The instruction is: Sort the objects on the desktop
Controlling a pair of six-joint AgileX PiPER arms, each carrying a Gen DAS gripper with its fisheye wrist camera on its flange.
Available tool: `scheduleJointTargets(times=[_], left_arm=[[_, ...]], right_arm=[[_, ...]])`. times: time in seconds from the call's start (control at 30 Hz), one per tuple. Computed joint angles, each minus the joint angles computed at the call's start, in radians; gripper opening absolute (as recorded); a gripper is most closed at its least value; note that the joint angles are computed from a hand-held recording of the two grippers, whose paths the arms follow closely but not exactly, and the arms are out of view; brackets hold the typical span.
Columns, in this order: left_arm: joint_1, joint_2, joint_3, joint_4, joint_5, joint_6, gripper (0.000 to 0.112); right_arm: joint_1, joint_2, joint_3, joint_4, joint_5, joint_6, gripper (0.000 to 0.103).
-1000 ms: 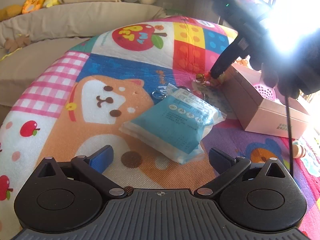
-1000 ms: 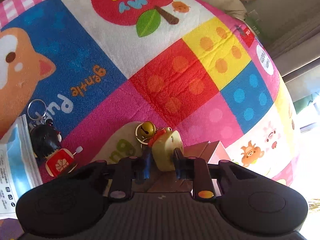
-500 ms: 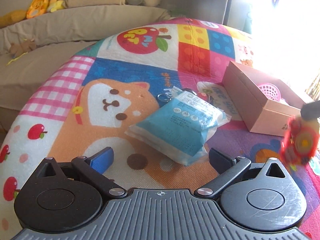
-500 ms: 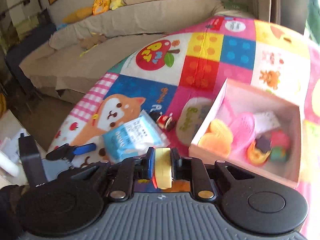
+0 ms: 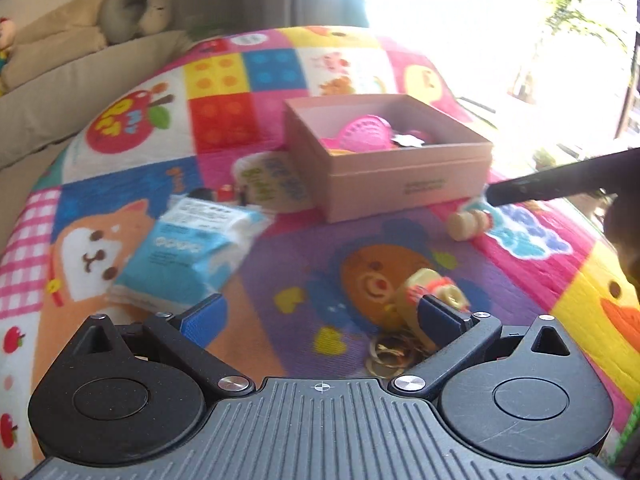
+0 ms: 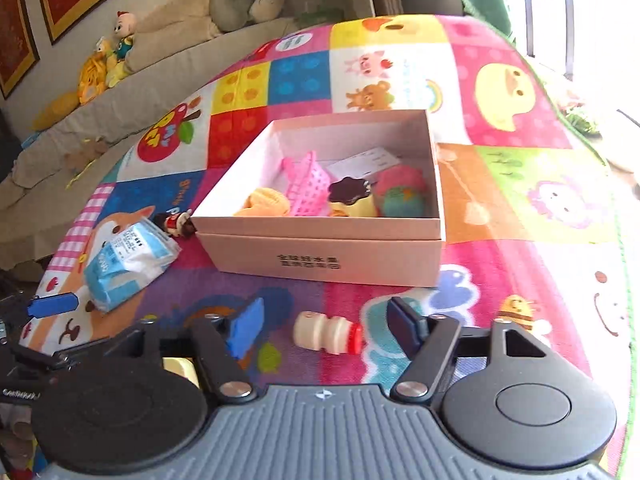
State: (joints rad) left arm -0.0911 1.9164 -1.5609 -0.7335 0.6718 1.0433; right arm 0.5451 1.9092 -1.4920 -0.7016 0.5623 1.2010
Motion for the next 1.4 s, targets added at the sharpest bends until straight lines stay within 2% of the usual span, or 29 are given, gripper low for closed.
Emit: scheduleJointTargets(times=[0.07, 0.13, 0.2, 0.4, 0.53, 0.57, 0.63, 0.7, 0.77, 0.8, 0.83, 0.93, 0.97, 1.03, 1.13, 1.17, 1.23, 1.4], left_arm=[[-0.016, -0.022, 0.039, -0.029, 0.025, 0.100, 0.103], [-0.034, -0.025, 0.053, -0.018, 0.039, 0.130, 0.103], [-0.060, -0.022, 0.065, 0.021, 0.020, 0.121, 0.103], [-0.126, 0.015, 0.053, 0.190, -0.165, 0.009, 0.103], [-0.142, 0.084, -0.051, 0.442, -0.272, -0.295, 0.103], [-0.133, 0.103, -0.095, 0.450, -0.249, -0.327, 0.103], [-0.104, 0.125, -0.154, 0.352, -0.159, -0.272, 0.103], [-0.067, 0.148, -0.215, 0.218, -0.005, -0.177, 0.103], [-0.053, 0.155, -0.219, 0.141, 0.101, -0.124, 0.103], [-0.055, 0.152, -0.208, 0.128, 0.117, -0.108, 0.103], [-0.065, 0.139, -0.173, 0.122, 0.100, -0.094, 0.103], [-0.106, 0.087, -0.070, 0.156, -0.025, -0.121, 0.103], [-0.103, 0.076, -0.056, 0.130, -0.032, -0.111, 0.103], [-0.069, 0.073, -0.074, 0.020, 0.056, -0.039, 0.103], [-0.027, 0.122, -0.168, -0.078, 0.274, -0.004, 0.103], [-0.026, 0.143, -0.193, -0.087, 0.319, -0.012, 0.103], [-0.039, 0.172, -0.217, -0.086, 0.350, -0.040, 0.103], [-0.062, 0.198, -0.224, -0.102, 0.342, -0.044, 0.103]], right_arm=[[0.013, -0.030, 0.071, -0.108, 0.006, 0.107, 0.084], [0.023, -0.039, 0.116, -0.184, 0.019, 0.200, 0.096], [0.018, -0.041, 0.153, -0.213, -0.002, 0.265, 0.101], [-0.007, -0.011, 0.174, -0.165, -0.045, 0.329, 0.103], [0.017, 0.005, 0.170, -0.222, -0.016, 0.385, 0.103], [0.027, 0.013, 0.165, -0.240, 0.000, 0.398, 0.103], [0.044, 0.027, 0.155, -0.275, 0.029, 0.425, 0.103], [0.062, 0.045, 0.144, -0.311, 0.061, 0.448, 0.103], [0.071, 0.056, 0.134, -0.324, 0.082, 0.450, 0.103], [0.070, 0.059, 0.129, -0.317, 0.083, 0.439, 0.103], [0.067, 0.056, 0.132, -0.315, 0.077, 0.439, 0.103], [0.057, 0.041, 0.159, -0.331, 0.046, 0.464, 0.103], [0.055, 0.035, 0.172, -0.347, 0.035, 0.486, 0.103], [0.052, 0.023, 0.196, -0.384, 0.014, 0.535, 0.103], [0.046, 0.011, 0.222, -0.426, -0.010, 0.594, 0.103], [0.042, 0.006, 0.232, -0.445, -0.023, 0.623, 0.103], [0.032, -0.008, 0.258, -0.483, -0.052, 0.682, 0.103], [0.021, -0.026, 0.291, -0.544, -0.087, 0.767, 0.103]])
